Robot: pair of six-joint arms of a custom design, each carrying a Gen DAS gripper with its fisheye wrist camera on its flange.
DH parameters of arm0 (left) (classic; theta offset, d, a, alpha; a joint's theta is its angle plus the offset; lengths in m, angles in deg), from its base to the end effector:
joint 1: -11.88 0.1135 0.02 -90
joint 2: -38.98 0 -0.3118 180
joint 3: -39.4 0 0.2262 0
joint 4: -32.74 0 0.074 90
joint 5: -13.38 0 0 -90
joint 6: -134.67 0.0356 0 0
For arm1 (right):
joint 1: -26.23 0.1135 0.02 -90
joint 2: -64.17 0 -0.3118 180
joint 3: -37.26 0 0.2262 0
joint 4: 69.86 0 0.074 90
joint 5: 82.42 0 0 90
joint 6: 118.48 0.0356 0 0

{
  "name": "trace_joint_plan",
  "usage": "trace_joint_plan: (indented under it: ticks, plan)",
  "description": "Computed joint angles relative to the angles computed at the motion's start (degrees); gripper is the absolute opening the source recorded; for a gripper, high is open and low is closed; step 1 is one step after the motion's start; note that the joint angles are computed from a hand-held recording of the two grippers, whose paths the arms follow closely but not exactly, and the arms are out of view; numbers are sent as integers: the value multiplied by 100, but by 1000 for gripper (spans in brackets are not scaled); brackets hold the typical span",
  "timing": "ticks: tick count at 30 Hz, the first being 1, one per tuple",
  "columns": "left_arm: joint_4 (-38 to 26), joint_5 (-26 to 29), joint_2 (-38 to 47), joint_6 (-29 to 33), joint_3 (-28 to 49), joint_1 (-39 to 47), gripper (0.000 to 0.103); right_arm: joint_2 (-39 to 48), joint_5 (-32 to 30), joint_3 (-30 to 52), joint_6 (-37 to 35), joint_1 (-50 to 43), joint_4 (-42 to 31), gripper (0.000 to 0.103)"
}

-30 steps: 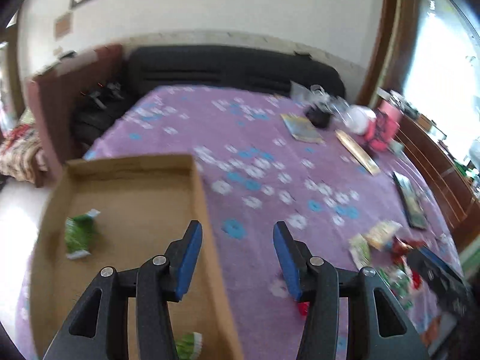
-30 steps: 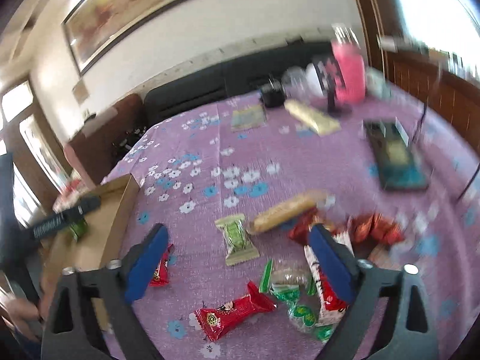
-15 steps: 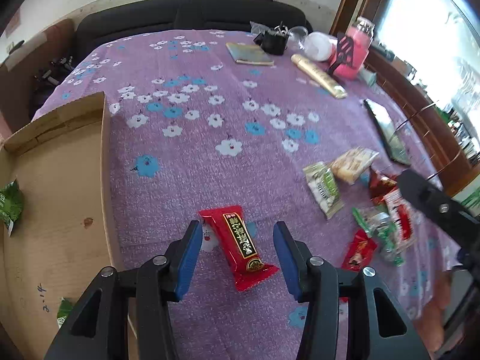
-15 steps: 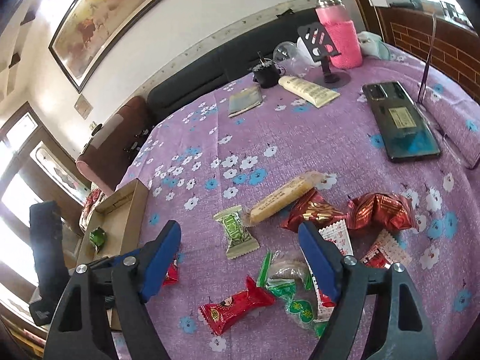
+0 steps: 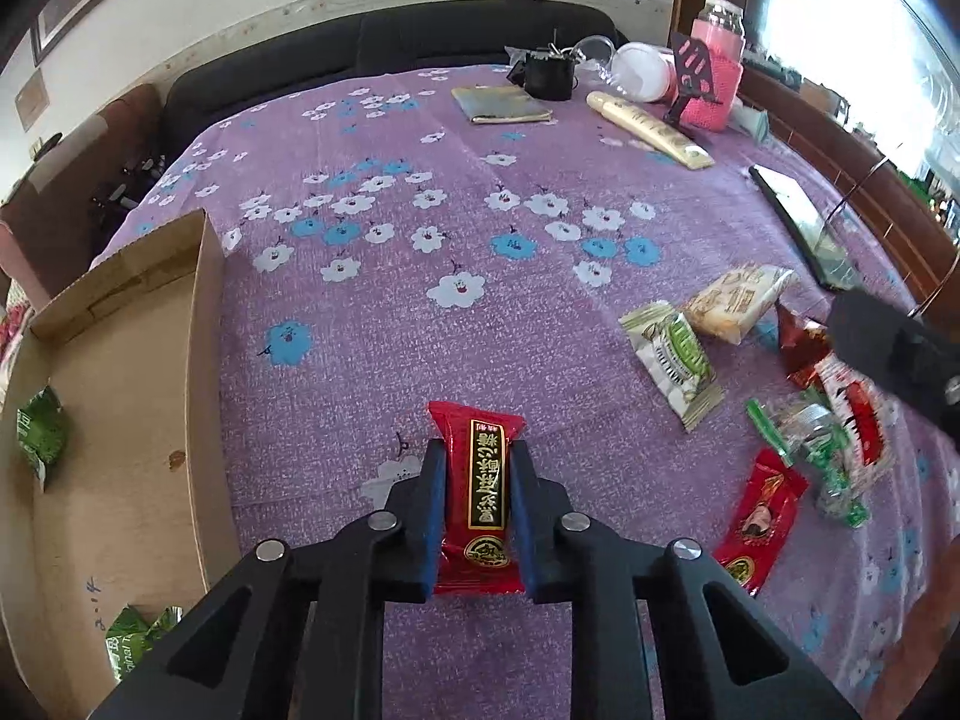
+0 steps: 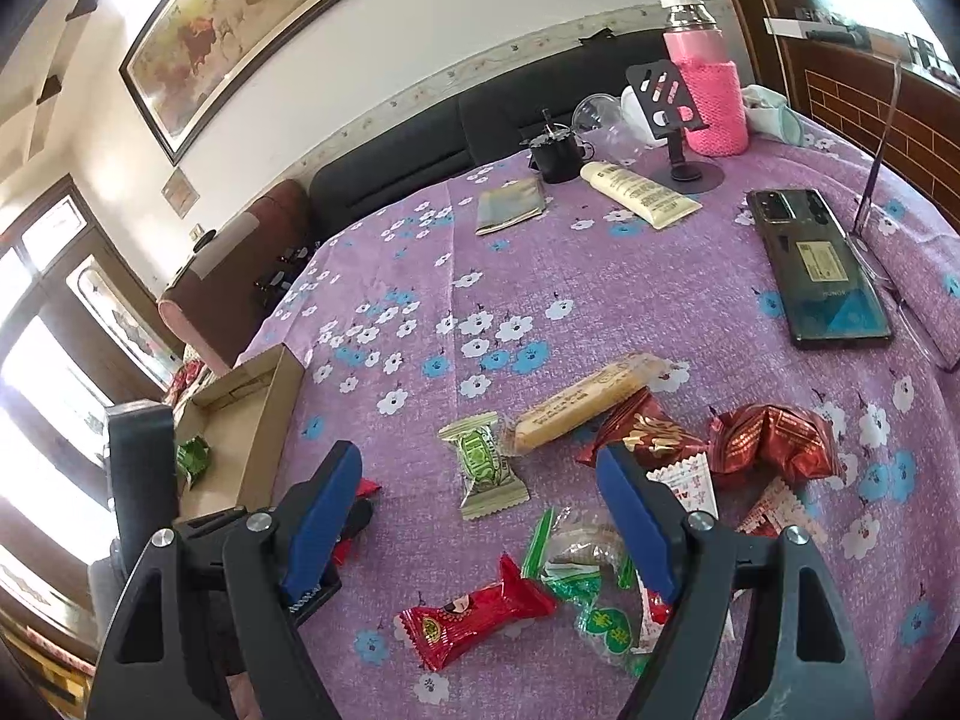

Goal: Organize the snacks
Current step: 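Grasp the red snack bar with the left tool and lift it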

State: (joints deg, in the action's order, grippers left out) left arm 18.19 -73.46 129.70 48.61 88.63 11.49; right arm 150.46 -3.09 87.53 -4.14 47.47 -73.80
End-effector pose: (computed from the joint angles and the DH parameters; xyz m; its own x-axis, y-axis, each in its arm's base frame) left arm 0.2545 -0.0037 0.1846 -0.8249 0.0742 -0.5604 0.0945 0.9955 -0.0072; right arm 0.2458 0.1026 0.2216 -0.7467 0.1443 -0.6494 -0.1982 0.8836 0.4243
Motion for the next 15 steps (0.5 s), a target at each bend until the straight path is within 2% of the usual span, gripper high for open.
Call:
trace_joint_plan:
  ticks: [3,9,13,15]
  plan:
    - [-2,192,-89,-13,20,126,19,128,-132,52,-43,-25,-26,77]
    - [-51,506,-167,-54,78,245,19,444,-38,297,-302,79,-351,42]
    - [-98,684,-298,-60,72,334,19,669,-233,457,-295,75,-620,33]
    - [-143,813,-345,-45,72,436,19,726,-224,572,-277,135,-830,32]
